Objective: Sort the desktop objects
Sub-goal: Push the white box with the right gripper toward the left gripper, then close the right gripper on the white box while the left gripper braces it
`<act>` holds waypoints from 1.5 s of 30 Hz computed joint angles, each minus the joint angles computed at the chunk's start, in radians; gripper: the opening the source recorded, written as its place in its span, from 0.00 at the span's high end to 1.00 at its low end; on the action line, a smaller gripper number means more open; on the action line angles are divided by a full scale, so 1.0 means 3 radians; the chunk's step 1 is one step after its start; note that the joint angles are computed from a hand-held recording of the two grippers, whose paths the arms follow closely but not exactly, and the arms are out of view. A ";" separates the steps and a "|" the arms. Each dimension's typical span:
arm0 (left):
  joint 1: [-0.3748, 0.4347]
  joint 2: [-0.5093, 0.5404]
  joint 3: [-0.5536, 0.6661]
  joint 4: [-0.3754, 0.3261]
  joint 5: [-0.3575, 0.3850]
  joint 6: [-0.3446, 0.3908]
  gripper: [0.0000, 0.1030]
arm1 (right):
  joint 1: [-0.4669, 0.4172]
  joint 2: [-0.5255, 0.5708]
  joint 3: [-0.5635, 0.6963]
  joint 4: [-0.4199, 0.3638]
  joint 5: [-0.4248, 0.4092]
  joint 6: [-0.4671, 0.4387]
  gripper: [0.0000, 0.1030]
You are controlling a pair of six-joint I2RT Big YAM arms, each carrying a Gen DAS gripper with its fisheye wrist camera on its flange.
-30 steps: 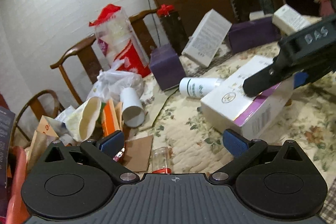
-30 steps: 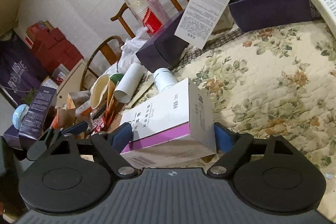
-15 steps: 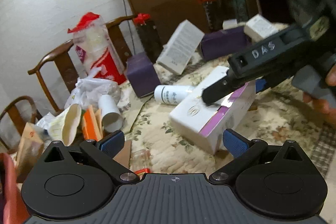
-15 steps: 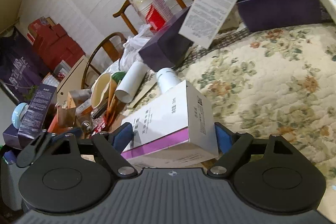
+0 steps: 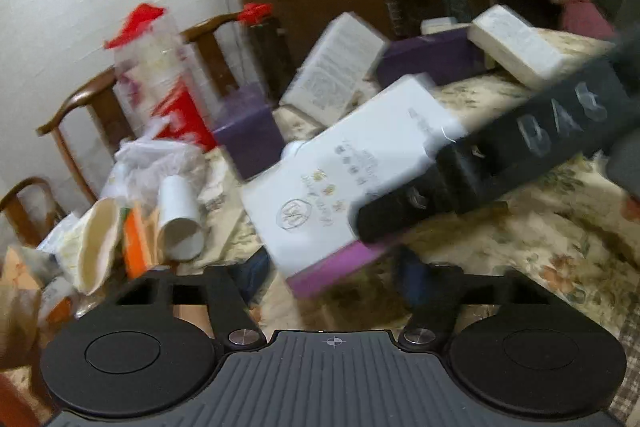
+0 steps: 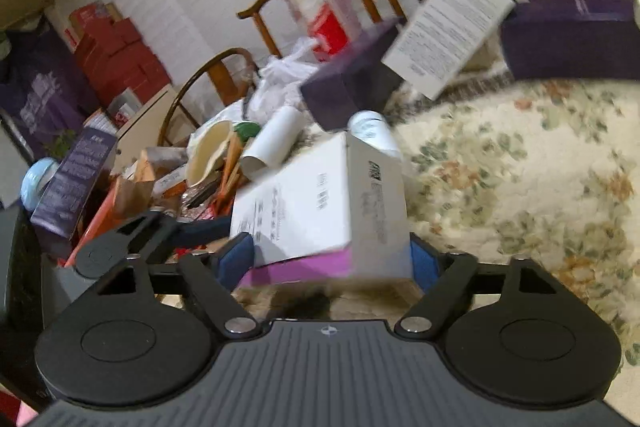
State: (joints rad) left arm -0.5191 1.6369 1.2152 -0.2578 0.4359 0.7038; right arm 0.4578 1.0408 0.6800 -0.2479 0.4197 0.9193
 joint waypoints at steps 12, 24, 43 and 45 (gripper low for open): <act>0.0108 -0.0114 -0.0035 0.0002 0.0160 -0.0021 0.28 | 0.0142 0.0082 0.0100 0.0089 0.0029 -0.0172 0.48; 0.0202 -0.0025 0.0118 0.0001 0.0017 0.0253 0.00 | 0.0118 -0.0474 -0.0076 -0.0452 0.0113 0.0320 0.06; 0.0079 0.0207 0.0394 -0.0189 0.0641 -0.0159 0.01 | -0.0307 0.0054 -0.0127 0.0431 -0.0349 0.0551 0.19; 0.0071 0.0210 0.0379 -0.0174 0.0700 -0.0155 0.01 | -0.0289 0.0088 -0.0100 0.0384 -0.0300 0.0463 0.26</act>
State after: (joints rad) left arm -0.4978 1.6998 1.3289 -0.3100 0.6458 0.6572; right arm 0.3710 1.0673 0.6499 -0.1328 0.3297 1.0581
